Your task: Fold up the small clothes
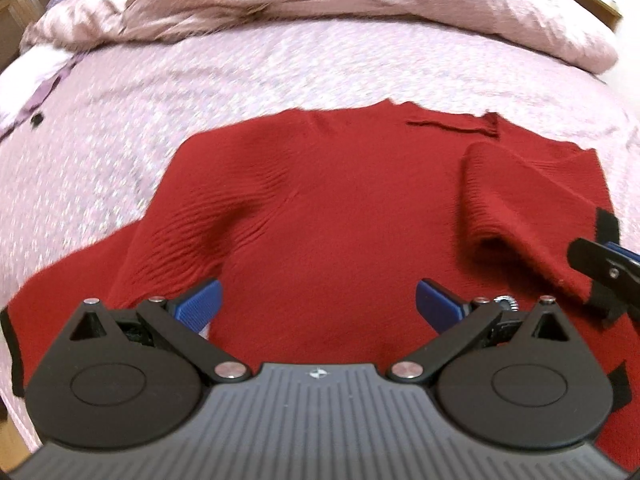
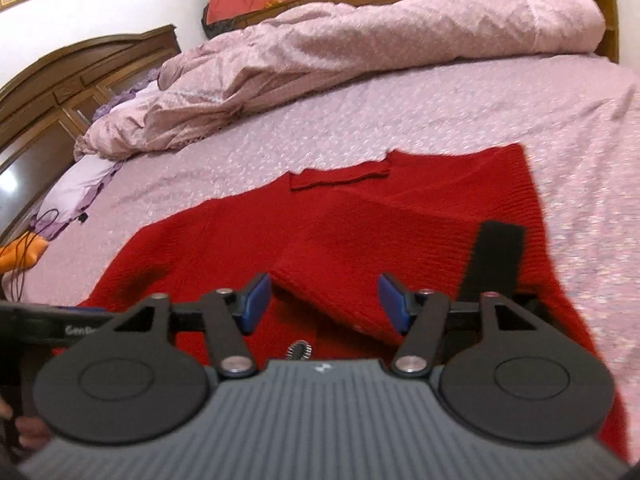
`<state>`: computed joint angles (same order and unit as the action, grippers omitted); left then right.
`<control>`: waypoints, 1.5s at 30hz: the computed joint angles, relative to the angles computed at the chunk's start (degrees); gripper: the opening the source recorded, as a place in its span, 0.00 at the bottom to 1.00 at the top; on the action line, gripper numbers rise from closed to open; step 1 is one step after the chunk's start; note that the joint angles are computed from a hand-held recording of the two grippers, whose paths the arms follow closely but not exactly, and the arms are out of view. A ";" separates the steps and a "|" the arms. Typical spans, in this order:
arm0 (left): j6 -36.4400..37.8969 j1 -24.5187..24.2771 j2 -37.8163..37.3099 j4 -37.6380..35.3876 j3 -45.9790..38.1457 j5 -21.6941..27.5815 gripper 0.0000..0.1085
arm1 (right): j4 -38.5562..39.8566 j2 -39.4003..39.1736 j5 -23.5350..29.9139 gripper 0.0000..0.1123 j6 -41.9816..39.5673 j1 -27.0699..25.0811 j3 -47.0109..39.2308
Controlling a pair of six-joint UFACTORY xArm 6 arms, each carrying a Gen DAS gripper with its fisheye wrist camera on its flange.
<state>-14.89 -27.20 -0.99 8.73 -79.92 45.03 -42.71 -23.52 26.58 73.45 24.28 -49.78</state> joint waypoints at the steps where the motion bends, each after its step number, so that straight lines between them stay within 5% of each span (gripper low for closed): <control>1: 0.22 -0.56 0.46 0.18 -0.65 0.03 0.95 | -0.30 -1.22 0.99 0.55 0.10 0.07 0.59; 10: 3.57 -6.12 4.64 -0.84 -6.08 1.70 0.95 | -2.03 -10.94 13.90 0.55 1.03 0.13 5.78; 15: 4.77 -9.68 7.35 -1.01 -8.81 2.53 0.95 | 0.41 -15.85 15.47 0.55 0.03 -2.77 10.36; 25: 5.24 -16.84 17.30 0.51 -20.02 3.66 0.95 | 3.20 -21.87 14.47 0.55 -3.81 -7.45 17.30; 34: 2.44 -20.49 27.62 7.28 -31.35 6.18 0.95 | 9.58 -25.29 7.16 0.55 -7.64 -12.52 23.04; 45: 0.93 -20.68 27.48 12.19 -28.77 4.33 0.94 | 13.96 -26.19 1.82 0.56 -10.44 -14.94 26.17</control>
<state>-13.96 -47.88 26.48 20.93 -108.69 49.36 -28.74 -49.70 28.40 63.01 9.34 -23.61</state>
